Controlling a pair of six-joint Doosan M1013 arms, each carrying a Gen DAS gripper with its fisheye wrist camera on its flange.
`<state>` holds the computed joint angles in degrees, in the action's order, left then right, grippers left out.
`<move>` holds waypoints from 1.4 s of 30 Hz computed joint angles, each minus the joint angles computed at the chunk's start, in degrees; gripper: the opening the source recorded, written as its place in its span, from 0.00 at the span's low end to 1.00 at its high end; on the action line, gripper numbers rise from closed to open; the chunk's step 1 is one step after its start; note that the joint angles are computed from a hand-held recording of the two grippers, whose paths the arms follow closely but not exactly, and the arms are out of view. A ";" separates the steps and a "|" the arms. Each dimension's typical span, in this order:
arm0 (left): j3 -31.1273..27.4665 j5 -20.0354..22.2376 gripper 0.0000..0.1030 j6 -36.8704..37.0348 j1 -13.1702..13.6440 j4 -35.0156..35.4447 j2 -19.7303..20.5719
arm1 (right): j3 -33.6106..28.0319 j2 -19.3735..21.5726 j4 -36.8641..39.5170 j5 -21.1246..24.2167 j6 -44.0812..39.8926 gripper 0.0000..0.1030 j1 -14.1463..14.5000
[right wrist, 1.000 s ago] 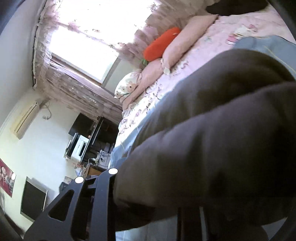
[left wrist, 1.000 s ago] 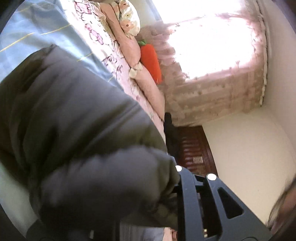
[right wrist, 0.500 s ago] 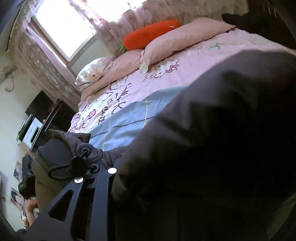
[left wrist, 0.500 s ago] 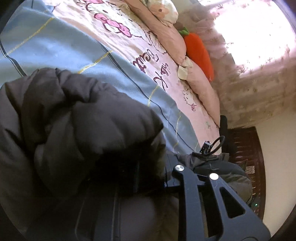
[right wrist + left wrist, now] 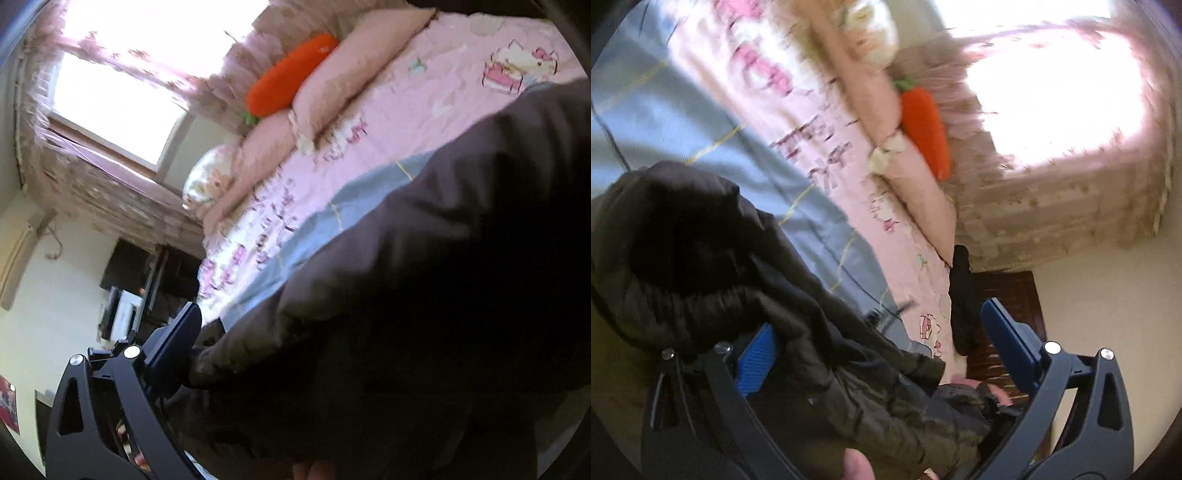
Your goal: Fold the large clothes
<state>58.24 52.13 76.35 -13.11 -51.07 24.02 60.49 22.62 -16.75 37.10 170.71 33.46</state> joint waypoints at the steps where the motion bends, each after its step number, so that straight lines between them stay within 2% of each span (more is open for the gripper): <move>1: 1.27 -1.02 0.98 1.41 -0.60 1.65 -1.57 | 0.15 -0.31 -1.38 -0.86 0.90 0.99 0.39; 2: 2.40 -1.68 0.98 2.39 -0.95 2.99 -2.75 | 0.98 -1.05 -1.99 -2.74 1.72 0.99 0.72; 4: 4.32 -3.73 0.98 4.41 -1.85 6.07 -4.78 | 0.84 -1.28 0.46 -2.88 2.35 0.99 0.51; 5: 4.30 -3.80 0.98 5.05 -1.98 6.43 -4.86 | 1.56 -1.82 3.88 -4.05 2.47 0.99 0.06; 7: 1.74 -1.78 0.98 3.94 -1.72 5.56 -3.24 | 6.19 -4.45 11.97 -9.97 4.98 0.99 -0.59; 9: 0.77 -1.67 0.98 2.95 -1.09 2.85 -2.47 | 8.66 -5.50 19.25 -15.00 7.06 0.99 -1.70; 12: 0.59 -3.69 0.98 3.56 -0.45 -0.15 -2.86 | 10.23 -6.63 27.51 -17.66 4.22 0.99 -2.28; 13: 0.67 -4.50 0.98 4.37 -0.26 -1.18 -3.07 | 9.87 -6.92 26.00 -16.89 3.89 0.99 -2.05; 15: 0.64 -6.42 0.98 6.05 -0.16 -1.92 -3.99 | 8.87 -7.26 16.75 -15.37 8.01 0.99 -0.99; 17: 2.22 -7.90 0.98 8.48 -0.71 -0.48 -6.19 | 7.34 -7.51 1.76 -11.90 13.08 0.99 1.58; 18: 3.02 -7.86 0.98 9.16 -1.41 2.95 -7.43 | 6.53 -7.44 -3.90 -8.98 13.33 0.99 3.07; 21: 7.12 -8.42 0.98 8.68 -4.87 19.67 -11.50 | 3.54 -6.56 -11.48 0.81 6.29 0.99 7.18; 23: 9.10 -9.03 0.98 11.01 -5.59 21.67 -12.54 | 3.51 -6.69 -12.68 3.46 1.70 0.99 8.61; 25: 7.87 -5.94 0.98 11.61 -4.69 18.54 -11.29 | 2.36 -5.70 -7.77 3.42 -1.57 0.99 7.46; 26: 6.49 -3.76 0.98 11.18 -3.63 14.85 -9.97 | 2.29 -5.67 -5.01 2.70 -1.81 0.99 6.92; 27: 5.84 -2.74 0.98 11.37 -2.75 11.03 -9.20 | 3.25 -5.92 -0.73 -0.58 -0.67 0.99 5.90; 29: 4.96 -0.66 0.98 11.59 -0.72 0.57 -7.47 | 8.23 -7.82 10.15 -11.18 2.35 0.99 3.59; 31: 5.57 0.45 0.98 11.14 0.92 -9.49 -6.42 | 10.38 -7.82 17.07 -19.08 4.90 0.99 2.07; 32: 6.41 0.86 0.98 10.51 1.83 -15.40 -5.92 | 10.66 -7.68 20.61 -21.97 4.92 0.99 1.39; 33: 7.45 1.24 0.98 8.99 2.68 -20.84 -5.46 | 9.83 -7.41 21.16 -21.85 5.93 0.99 1.17; 34: 8.56 1.27 0.98 5.72 3.39 -24.45 -5.21 | 9.12 -7.49 18.85 -19.83 8.79 0.99 1.15; 35: 9.78 0.92 0.98 4.04 3.87 -27.12 -5.27 | 7.73 -7.56 14.92 -15.11 12.35 0.99 1.29; 36: 10.37 0.41 0.98 0.59 4.28 -26.87 -5.51 | 6.39 -7.62 11.64 -10.49 15.73 0.99 1.21; 37: 10.13 0.36 0.98 -2.99 4.45 -23.62 -5.76 | 4.25 -7.61 9.10 -2.99 18.27 0.99 1.80; 39: 8.35 1.45 0.98 -10.86 4.46 -9.88 -6.90 | -0.73 -6.17 5.74 12.01 18.79 0.99 3.04; 41: 5.57 4.01 0.98 -15.76 3.87 3.11 -7.86 | -7.87 -3.81 3.42 26.87 14.80 0.99 4.56; 42: 4.13 5.64 0.98 -17.76 3.46 8.44 -8.14 | -9.67 -3.19 2.54 31.24 14.26 0.99 5.16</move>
